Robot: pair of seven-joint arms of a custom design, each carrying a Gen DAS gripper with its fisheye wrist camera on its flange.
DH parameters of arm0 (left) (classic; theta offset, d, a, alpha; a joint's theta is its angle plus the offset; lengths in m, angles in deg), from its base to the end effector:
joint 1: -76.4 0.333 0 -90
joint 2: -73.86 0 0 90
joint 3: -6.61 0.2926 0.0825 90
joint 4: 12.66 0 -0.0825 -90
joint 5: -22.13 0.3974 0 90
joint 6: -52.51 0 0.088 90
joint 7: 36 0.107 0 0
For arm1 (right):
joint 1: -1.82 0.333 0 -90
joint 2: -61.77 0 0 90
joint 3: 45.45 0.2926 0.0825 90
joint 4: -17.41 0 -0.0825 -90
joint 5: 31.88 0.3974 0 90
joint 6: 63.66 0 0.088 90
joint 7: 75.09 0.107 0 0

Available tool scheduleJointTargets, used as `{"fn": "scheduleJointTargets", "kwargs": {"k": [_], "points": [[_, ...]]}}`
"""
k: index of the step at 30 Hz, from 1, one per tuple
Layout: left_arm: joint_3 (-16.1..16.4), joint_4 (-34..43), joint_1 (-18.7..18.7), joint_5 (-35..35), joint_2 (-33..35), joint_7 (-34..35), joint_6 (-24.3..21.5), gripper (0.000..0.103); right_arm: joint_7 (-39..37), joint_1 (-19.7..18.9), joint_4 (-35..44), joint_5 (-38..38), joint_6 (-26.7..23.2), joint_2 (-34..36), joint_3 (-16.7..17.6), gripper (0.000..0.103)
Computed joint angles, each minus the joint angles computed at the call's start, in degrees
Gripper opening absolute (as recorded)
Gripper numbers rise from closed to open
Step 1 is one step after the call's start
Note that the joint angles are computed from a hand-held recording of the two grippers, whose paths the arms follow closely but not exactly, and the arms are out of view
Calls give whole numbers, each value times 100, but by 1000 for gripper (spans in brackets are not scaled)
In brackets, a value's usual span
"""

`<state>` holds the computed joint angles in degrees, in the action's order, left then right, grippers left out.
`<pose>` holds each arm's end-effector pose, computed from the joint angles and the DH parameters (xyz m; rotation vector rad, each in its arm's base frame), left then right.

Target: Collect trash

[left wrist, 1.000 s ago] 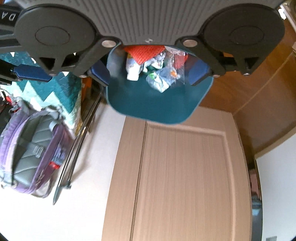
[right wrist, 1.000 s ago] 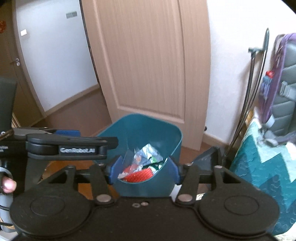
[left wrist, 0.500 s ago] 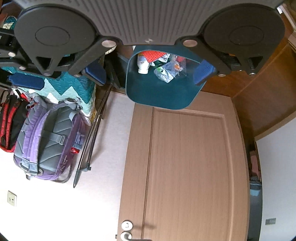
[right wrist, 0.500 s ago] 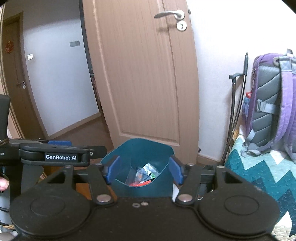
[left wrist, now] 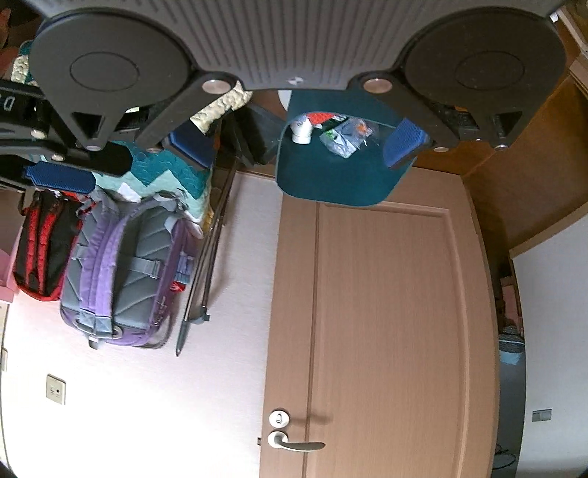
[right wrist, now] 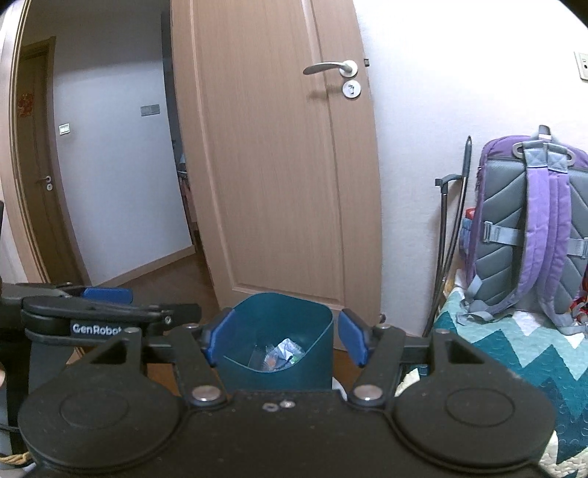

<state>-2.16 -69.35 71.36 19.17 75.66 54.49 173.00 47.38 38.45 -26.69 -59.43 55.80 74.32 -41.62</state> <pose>0.5079 -0.1244 0.9286 -1.3992 1.7962 -1.1195 0.4492 0.3404 0.9220 -1.5186 1.3609 -0.7485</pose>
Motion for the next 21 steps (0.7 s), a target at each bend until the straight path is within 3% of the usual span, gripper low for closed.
{"fn": "scheduleJointTargets", "kwargs": {"k": [21], "points": [[37,-314,37,-252,-332,-284,46,103,185,-208,-632,-4,173,-529,287,62]]}}
